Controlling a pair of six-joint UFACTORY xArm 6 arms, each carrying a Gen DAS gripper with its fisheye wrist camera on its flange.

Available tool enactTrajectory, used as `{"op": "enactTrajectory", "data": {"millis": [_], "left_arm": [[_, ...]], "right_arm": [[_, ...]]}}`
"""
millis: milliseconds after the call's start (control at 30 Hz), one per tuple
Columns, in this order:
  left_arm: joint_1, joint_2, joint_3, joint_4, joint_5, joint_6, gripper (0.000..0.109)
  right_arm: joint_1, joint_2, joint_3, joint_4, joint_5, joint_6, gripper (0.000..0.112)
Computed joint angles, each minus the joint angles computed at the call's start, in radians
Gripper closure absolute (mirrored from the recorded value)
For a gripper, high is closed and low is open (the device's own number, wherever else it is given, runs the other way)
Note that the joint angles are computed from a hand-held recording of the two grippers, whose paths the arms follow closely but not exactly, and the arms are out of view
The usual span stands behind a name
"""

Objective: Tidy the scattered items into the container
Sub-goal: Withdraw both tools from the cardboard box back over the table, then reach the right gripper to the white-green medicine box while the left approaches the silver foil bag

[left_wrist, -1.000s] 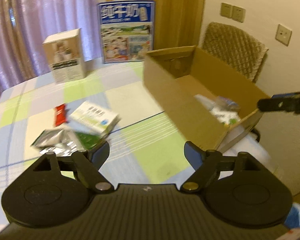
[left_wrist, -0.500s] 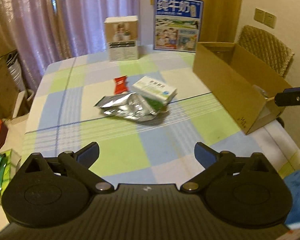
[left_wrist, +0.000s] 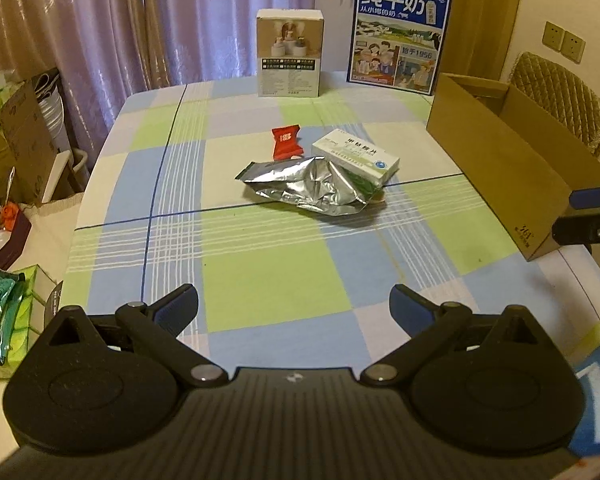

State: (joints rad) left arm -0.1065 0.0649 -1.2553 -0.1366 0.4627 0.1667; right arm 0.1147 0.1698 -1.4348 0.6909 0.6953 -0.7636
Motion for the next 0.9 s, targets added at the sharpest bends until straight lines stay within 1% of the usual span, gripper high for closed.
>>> {"op": "enactTrajectory", "data": {"millis": [200, 400, 700, 900], "left_arm": [[0.005, 0.055, -0.050, -0.033, 0.014, 0.009, 0.008], [0.002, 0.144, -0.142, -0.020, 0.029, -0.001, 0.008], [0.011, 0.322, -0.358, -0.011, 0.073, -0.022, 0.008], [0.007, 0.423, -0.487, -0.012, 0.116, -0.023, 0.008]], "right_arm": [[0.013, 0.059, -0.056, -0.029, 0.002, 0.001, 0.011], [0.022, 0.164, -0.176, -0.064, 0.024, 0.007, 0.011], [0.033, 0.395, -0.462, -0.137, 0.084, 0.052, 0.011], [0.040, 0.552, -0.683, -0.178, 0.158, 0.068, 0.011]]}}
